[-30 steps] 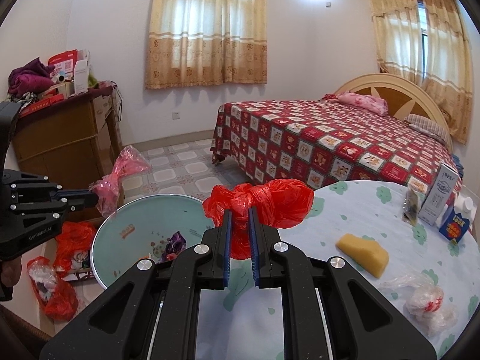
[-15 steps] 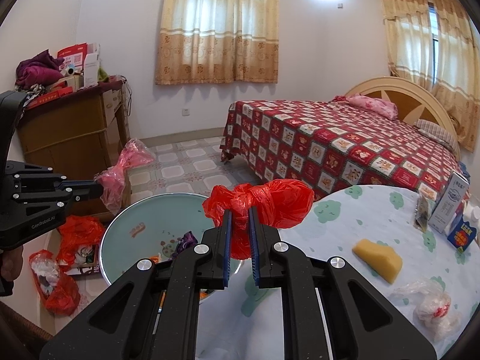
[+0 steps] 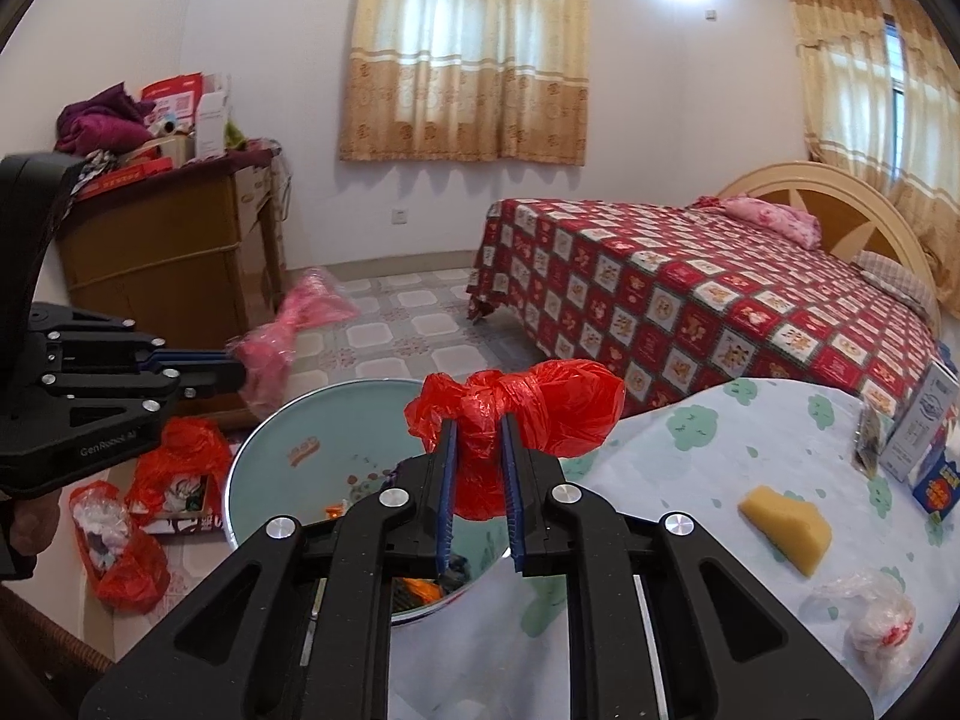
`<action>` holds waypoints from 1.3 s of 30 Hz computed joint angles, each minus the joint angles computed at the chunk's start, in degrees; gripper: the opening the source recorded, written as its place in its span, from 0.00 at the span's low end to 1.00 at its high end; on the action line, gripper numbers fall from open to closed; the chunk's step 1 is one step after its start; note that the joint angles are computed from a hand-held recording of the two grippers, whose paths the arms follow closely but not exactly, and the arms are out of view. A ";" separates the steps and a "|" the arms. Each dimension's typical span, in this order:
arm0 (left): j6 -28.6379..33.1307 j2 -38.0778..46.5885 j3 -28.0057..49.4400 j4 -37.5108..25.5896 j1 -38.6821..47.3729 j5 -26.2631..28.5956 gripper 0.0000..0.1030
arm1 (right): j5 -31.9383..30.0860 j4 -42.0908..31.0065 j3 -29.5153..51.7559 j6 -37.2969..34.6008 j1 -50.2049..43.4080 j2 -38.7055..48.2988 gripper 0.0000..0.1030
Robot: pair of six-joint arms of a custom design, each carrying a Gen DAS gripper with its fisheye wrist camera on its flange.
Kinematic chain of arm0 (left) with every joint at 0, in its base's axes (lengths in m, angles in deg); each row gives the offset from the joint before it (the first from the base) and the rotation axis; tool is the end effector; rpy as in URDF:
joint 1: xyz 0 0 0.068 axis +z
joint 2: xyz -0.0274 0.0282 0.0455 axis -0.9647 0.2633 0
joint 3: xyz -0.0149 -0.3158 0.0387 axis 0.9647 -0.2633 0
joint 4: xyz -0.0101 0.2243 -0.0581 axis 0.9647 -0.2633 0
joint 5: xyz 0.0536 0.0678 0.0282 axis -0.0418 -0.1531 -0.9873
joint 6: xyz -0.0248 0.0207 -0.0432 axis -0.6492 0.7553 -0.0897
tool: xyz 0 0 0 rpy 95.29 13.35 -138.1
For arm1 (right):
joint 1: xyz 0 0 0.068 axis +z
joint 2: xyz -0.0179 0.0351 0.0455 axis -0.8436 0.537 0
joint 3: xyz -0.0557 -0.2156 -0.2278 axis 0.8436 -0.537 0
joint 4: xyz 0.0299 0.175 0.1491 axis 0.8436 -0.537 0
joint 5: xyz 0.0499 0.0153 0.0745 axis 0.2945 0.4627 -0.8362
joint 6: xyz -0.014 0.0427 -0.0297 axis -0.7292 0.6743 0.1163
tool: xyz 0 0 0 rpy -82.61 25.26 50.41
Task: Collect trash
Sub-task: 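Open the left gripper over the bin while the right gripper releases the red bag, then move the left gripper to the yellow sponge while the right gripper approaches the clear printed bag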
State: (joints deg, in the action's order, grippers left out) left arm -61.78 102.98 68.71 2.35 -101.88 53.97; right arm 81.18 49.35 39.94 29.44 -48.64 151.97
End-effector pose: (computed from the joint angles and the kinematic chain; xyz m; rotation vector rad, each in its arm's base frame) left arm 0.3151 -0.1604 0.1651 0.6635 2.1932 -0.1479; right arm 0.2692 0.0399 0.1527 -0.1695 2.0763 0.0061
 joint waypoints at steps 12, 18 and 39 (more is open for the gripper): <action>-0.30 1.27 -0.33 0.50 -1.52 -0.86 0.47 | 1.58 1.10 -2.89 2.11 -1.66 -1.60 0.38; -0.35 4.10 1.30 0.40 -3.69 -2.76 0.53 | 4.20 0.33 -9.41 2.05 -12.34 -7.52 0.41; -3.96 11.70 19.93 -11.56 -19.64 -6.69 0.58 | -14.56 -13.15 -8.33 -14.53 -54.65 -3.71 0.24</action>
